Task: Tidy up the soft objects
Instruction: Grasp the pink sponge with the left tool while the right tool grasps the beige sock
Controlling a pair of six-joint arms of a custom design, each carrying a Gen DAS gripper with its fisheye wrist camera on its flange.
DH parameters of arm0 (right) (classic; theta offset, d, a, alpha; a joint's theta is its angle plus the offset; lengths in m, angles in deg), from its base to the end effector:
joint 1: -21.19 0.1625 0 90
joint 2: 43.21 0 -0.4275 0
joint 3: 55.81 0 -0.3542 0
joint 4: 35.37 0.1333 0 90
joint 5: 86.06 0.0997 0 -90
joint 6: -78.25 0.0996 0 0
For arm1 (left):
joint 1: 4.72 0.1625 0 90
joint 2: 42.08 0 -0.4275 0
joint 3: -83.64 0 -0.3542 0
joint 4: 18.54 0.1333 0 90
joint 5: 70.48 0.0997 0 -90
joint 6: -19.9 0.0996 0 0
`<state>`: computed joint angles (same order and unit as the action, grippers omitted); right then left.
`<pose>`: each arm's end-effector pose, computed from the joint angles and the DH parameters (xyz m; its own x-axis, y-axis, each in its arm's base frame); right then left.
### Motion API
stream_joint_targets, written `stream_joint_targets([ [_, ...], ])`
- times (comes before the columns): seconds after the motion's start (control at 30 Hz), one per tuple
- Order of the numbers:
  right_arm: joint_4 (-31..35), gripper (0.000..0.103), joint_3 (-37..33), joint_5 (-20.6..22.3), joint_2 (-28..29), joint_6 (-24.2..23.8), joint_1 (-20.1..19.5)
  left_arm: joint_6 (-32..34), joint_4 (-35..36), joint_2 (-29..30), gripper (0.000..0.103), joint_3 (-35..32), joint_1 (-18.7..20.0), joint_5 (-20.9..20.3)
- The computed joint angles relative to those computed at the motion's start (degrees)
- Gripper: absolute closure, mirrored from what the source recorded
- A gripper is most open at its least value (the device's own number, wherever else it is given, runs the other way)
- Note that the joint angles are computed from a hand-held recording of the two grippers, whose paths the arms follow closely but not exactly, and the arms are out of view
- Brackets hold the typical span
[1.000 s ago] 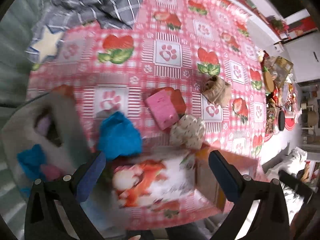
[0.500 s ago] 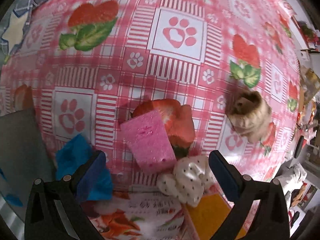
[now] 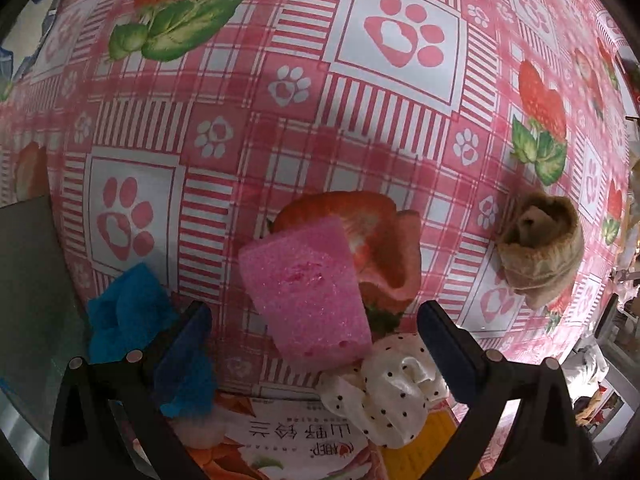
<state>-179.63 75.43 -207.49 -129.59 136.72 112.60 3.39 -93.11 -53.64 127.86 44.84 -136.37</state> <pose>0.0909 -0.3882 0.2717 -0.4679 0.8742 0.1298 0.7162 0.4611 -0.5239 -0.3320 -0.6578 -0.0779 -0.6001 0.6450 -0.4731 0.2740 0.7214 0.6360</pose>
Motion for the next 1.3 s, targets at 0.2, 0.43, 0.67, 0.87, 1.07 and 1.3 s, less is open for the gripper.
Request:
stream_joint_targets([
  [0.2,-2.5,0.026,-6.2,-1.4,5.9,-7.2,-3.3,-1.4,1.1,1.1,0.000,-0.7,0.6,-0.3],
  [0.43,-5.9,0.026,-11.0,-1.4,12.3,-12.8,-7.2,-2.0,-0.2,0.4,0.000,1.4,0.3,0.5],
  [0.67,-5.3,0.026,-14.9,-3.0,17.2,-16.8,-8.2,-2.5,-1.2,1.4,0.001,3.4,-1.3,2.2],
  [0.87,-5.6,0.070,-15.4,-5.6,18.4,-18.2,-7.2,-2.3,-0.6,2.5,0.008,2.1,-1.9,2.2],
  [1.07,-9.1,0.074,-11.7,-4.0,14.7,-17.3,-7.4,2.1,1.1,3.4,0.051,-2.9,-2.2,0.6],
  [1.3,-9.9,0.074,-7.6,-3.3,9.4,-15.1,-6.0,9.3,-11.5,-1.8,0.051,5.0,-5.0,1.9],
])
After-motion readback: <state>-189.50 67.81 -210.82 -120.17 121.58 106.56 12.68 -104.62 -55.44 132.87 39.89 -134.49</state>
